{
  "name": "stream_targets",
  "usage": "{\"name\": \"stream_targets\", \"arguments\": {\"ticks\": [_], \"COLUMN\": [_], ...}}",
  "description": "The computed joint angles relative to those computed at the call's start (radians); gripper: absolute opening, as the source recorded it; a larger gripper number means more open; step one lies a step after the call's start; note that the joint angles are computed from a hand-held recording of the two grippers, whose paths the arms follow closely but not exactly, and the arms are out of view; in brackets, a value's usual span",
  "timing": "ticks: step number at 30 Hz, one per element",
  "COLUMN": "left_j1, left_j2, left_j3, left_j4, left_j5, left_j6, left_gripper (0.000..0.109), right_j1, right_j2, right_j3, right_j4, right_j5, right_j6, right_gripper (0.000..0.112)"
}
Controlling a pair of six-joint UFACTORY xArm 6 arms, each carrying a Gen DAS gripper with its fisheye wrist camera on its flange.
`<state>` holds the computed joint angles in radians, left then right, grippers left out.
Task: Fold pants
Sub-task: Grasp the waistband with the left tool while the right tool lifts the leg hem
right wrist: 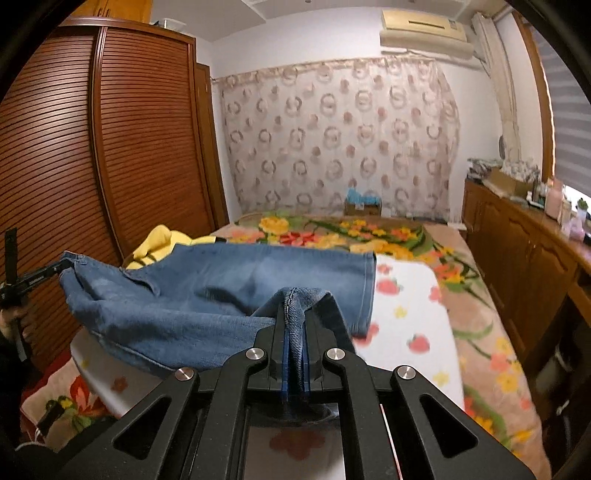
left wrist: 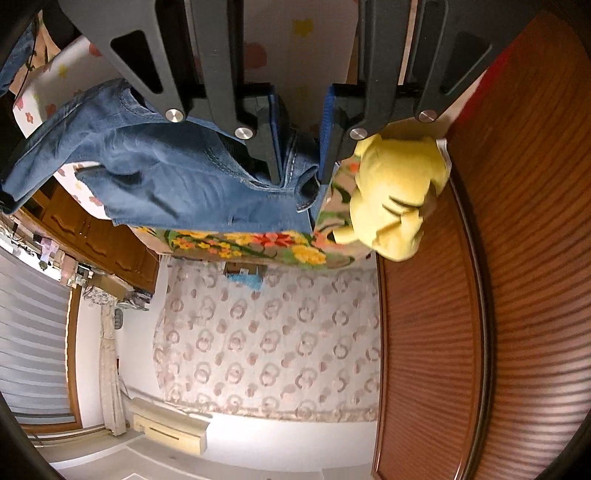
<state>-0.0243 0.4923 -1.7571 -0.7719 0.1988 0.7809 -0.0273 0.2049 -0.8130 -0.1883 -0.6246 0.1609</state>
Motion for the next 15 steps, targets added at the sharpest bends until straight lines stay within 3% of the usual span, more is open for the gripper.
{"name": "stream_targets", "arguments": {"ticks": [5,15], "left_j1": [-0.004,-0.012], "left_j2": [0.032,0.038], "left_j3": [-0.039,0.002], "left_j4": [0.058,0.107], "left_j5": [0.005,0.001], "left_j6": [-0.049,-0.082], "left_gripper": [0.019,0.019], "right_j1": [0.03,0.054], "right_j2": [0.081,0.309], "right_j3": [-0.091,-0.368], "right_j4": [0.059,0.021], "right_j5": [0.05,0.294], "right_j6": [-0.06,-0.002], "right_gripper": [0.005,0.005]}}
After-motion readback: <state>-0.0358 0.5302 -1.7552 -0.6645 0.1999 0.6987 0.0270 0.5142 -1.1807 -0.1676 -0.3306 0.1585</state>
